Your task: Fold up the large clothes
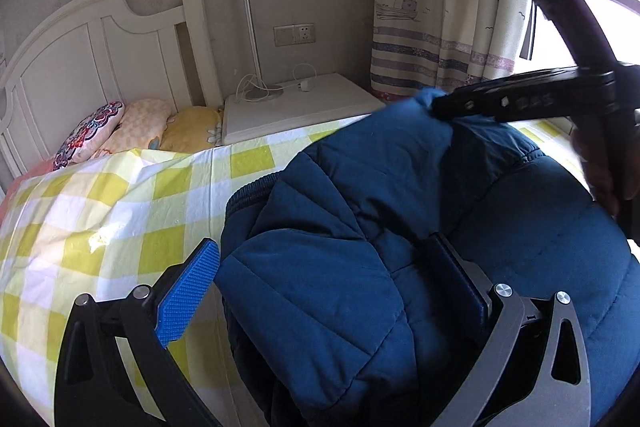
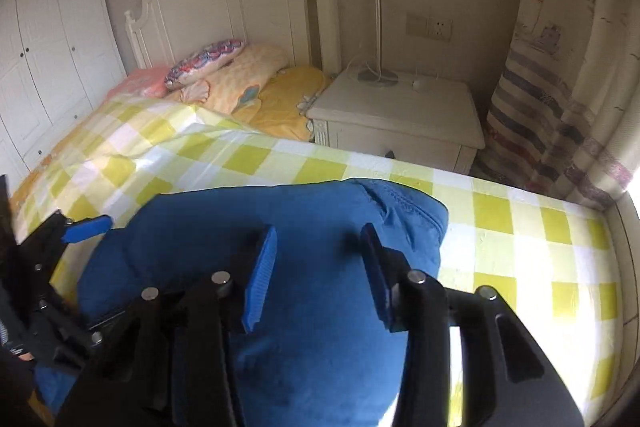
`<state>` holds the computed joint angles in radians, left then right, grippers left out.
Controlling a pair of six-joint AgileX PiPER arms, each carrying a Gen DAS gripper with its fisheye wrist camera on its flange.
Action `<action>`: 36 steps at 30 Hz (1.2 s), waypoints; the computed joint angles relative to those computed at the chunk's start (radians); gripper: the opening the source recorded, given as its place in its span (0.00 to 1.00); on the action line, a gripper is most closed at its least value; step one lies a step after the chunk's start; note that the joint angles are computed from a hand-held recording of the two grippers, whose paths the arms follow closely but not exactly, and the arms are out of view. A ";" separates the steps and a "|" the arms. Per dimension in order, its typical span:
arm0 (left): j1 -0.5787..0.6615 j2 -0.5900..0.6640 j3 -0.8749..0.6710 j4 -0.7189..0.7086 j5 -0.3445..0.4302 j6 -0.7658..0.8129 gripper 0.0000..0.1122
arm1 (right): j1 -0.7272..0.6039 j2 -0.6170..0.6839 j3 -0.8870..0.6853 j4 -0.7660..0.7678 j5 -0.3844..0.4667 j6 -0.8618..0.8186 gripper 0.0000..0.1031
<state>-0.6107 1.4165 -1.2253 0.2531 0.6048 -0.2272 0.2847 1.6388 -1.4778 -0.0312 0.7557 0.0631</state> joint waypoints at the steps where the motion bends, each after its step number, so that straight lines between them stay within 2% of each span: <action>1: -0.001 -0.002 0.010 0.022 -0.011 -0.033 0.88 | 0.006 0.086 -0.054 -0.023 0.049 0.008 0.46; 3: 0.001 0.002 0.020 0.045 -0.019 -0.078 0.88 | 0.020 0.151 -0.104 -0.046 0.077 0.031 0.49; 6: 0.043 -0.008 0.049 -0.080 -0.061 0.022 0.88 | 0.073 0.175 -0.169 -0.154 0.164 0.051 0.48; 7: 0.044 -0.013 0.060 -0.082 -0.075 0.020 0.88 | 0.081 0.171 -0.188 -0.169 0.181 0.062 0.48; 11: 0.037 -0.024 0.079 -0.057 -0.096 -0.009 0.88 | 0.080 0.116 -0.187 -0.055 0.107 0.087 0.49; 13: 0.031 -0.029 0.090 -0.026 -0.106 -0.044 0.88 | 0.135 0.216 -0.258 -0.140 0.205 0.086 0.49; 15: 0.026 -0.024 0.090 0.017 -0.099 -0.088 0.88 | 0.171 0.278 -0.309 -0.206 0.251 0.099 0.48; 17: 0.048 -0.021 0.090 -0.057 -0.100 -0.028 0.88 | 0.184 0.304 -0.350 -0.237 0.286 0.105 0.47; 19: 0.069 -0.019 0.075 -0.141 -0.075 0.053 0.88 | 0.199 0.266 -0.321 -0.273 0.275 0.125 0.48; 20: 0.072 -0.026 0.062 -0.149 -0.042 0.059 0.88 | 0.190 0.205 -0.261 -0.255 0.238 0.151 0.50; 22: 0.094 -0.078 0.054 -0.187 0.034 0.068 0.88 | 0.138 0.005 -0.071 -0.123 0.117 0.189 0.84; 24: 0.194 -0.161 0.079 -0.366 0.101 0.187 0.88 | 0.076 -0.195 0.079 0.026 0.089 0.163 0.98; 27: 0.393 -0.232 0.117 -0.643 0.257 0.420 0.88 | -0.087 -0.495 0.342 0.311 0.069 -0.025 0.97; 29: 0.493 -0.232 0.136 -0.749 0.376 0.539 0.88 | -0.228 -0.623 0.471 0.511 0.153 -0.173 0.97; 32: 0.566 -0.224 0.186 -0.855 0.486 0.647 0.87 | -0.456 -0.711 0.648 0.785 0.345 -0.414 0.98; 33: 0.574 -0.228 0.208 -0.875 0.489 0.651 0.87 | -0.479 -0.717 0.705 0.820 0.377 -0.446 0.98; 34: 0.583 -0.222 0.223 -0.901 0.494 0.651 0.87 | -0.463 -0.715 0.761 0.836 0.370 -0.456 0.98; 36: 0.620 -0.179 0.245 -1.000 0.534 0.685 0.87 | -0.514 -0.711 0.876 0.983 0.385 -0.563 0.98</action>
